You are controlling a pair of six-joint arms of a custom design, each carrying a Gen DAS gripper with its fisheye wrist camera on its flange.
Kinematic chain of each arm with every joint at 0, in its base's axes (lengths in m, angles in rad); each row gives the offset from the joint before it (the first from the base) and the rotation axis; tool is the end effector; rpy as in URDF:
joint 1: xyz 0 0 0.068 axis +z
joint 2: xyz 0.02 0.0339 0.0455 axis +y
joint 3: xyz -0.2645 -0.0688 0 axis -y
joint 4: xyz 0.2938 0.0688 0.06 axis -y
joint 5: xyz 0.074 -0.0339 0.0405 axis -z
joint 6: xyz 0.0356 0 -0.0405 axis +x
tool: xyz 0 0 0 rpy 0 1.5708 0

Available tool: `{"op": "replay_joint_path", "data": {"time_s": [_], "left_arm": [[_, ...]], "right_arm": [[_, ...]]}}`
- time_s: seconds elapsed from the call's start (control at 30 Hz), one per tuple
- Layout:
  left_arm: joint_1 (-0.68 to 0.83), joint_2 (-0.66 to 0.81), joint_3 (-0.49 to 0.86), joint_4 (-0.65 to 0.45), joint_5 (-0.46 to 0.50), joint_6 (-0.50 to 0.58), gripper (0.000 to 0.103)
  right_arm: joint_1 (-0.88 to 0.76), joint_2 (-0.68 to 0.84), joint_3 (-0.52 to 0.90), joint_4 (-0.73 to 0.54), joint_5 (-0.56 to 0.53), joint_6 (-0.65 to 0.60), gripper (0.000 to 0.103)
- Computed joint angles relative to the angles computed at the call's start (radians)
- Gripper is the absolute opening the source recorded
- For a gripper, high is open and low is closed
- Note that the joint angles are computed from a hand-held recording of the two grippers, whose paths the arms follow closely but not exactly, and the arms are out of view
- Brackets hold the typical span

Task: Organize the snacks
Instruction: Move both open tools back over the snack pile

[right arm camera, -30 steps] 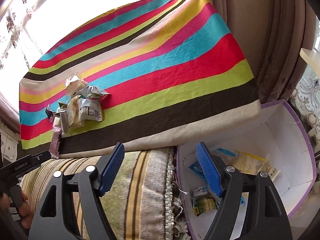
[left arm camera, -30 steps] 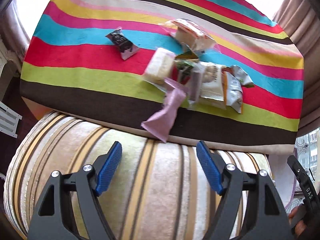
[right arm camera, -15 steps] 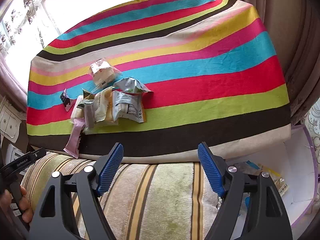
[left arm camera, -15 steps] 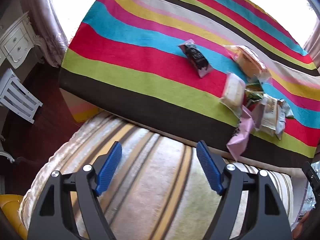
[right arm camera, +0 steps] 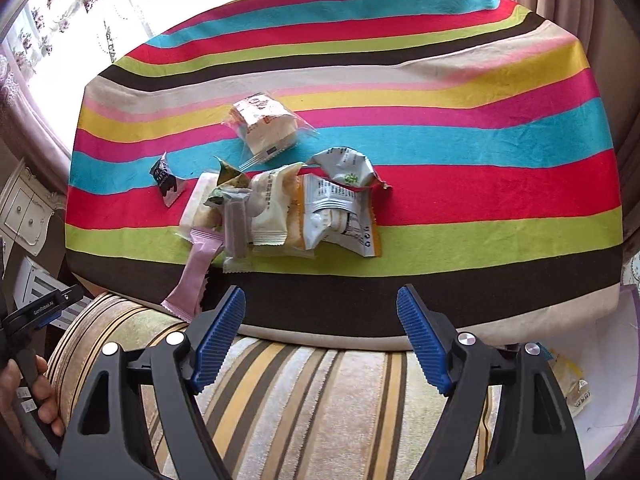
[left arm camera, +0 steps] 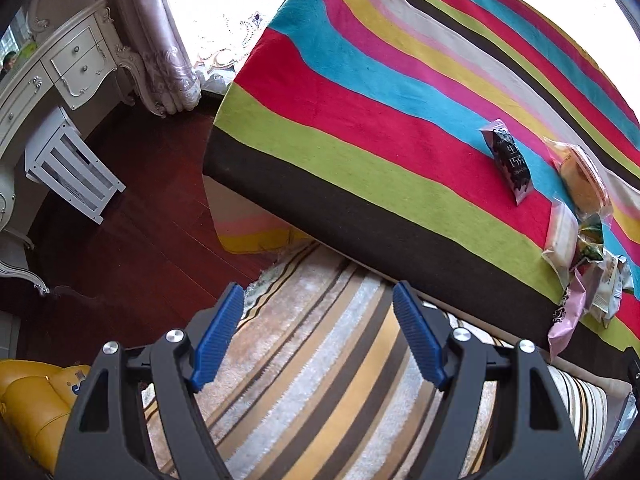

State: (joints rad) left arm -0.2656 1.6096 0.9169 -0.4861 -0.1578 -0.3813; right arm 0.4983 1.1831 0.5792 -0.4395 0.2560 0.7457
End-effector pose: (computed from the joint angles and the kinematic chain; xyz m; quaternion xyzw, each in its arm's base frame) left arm 0.3260 -0.0829 0.1355 -0.0719 0.9753 0.0116 0.2086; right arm 0.2243 0.1118 0.1472 0.1512 0.9461 0.0505 0.2819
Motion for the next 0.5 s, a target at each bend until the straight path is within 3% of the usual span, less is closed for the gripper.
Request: {"op": "replay_joint_path", "data": {"time_s": [0.5], "left_arm": [[0.011, 0.088, 0.075, -0.005, -0.017, 0.021, 0.077]], "right_arm": [[0.046, 0.155, 0.1, 0.076, 0.053, -0.048, 0.08]]}}
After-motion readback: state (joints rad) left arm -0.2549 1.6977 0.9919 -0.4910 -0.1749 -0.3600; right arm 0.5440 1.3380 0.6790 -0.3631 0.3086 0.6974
